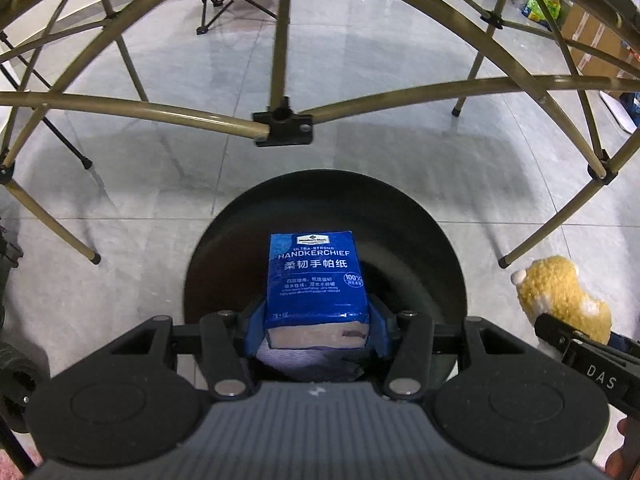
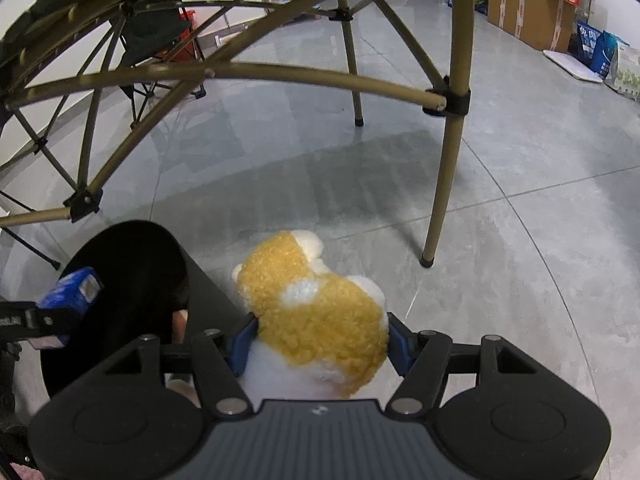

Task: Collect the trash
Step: 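Hold the left gripper over the bin and open it to drop the tissue packet, then move the right gripper over the bin and open it to drop the plush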

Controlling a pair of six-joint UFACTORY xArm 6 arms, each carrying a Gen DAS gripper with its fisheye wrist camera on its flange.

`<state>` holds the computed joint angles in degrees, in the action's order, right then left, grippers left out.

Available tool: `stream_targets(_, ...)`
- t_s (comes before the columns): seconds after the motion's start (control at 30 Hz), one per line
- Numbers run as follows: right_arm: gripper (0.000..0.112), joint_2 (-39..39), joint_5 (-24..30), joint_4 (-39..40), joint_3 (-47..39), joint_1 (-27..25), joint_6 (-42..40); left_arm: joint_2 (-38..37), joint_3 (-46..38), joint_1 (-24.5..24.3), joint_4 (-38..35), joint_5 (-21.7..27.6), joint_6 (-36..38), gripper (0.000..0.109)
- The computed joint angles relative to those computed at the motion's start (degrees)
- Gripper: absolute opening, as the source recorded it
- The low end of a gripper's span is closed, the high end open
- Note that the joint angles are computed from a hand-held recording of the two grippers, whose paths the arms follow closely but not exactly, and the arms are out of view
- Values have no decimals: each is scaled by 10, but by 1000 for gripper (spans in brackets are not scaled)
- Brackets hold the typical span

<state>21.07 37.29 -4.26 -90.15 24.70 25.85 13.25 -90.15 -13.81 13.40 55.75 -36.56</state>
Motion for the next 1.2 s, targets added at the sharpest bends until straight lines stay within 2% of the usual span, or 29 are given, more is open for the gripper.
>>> stream_targets(0.13, 64, -3, -3, 4, 5, -2, -5, 24, -27, -3, -9, 11, 2, 52)
stream_targets(0.23, 64, 0, 0, 7, 3, -5, -6, 34, -43, -9, 1, 23, 7, 56)
stream_targets(0.27, 64, 1, 1, 8, 2, -6, -6, 35, -45, -11, 7, 23, 10, 71)
stream_targets(0.3, 64, 1, 1, 9, 2, -6, -6, 36, -46, -14, 14, 25, 7, 94)
stream_targets(0.33, 64, 0, 1, 10, 3, -7, -6, 36, -48, -16, 27, 27, -3, 103)
stream_targets(0.63, 64, -5, -4, 19, 9, -8, -15, 40, -55, -18, 45, 48, -19, 103)
stream_targets(1.2, 64, -23, -13, 15, 23, -3, -22, 1, -12, -18, 67, 28, -30, 103)
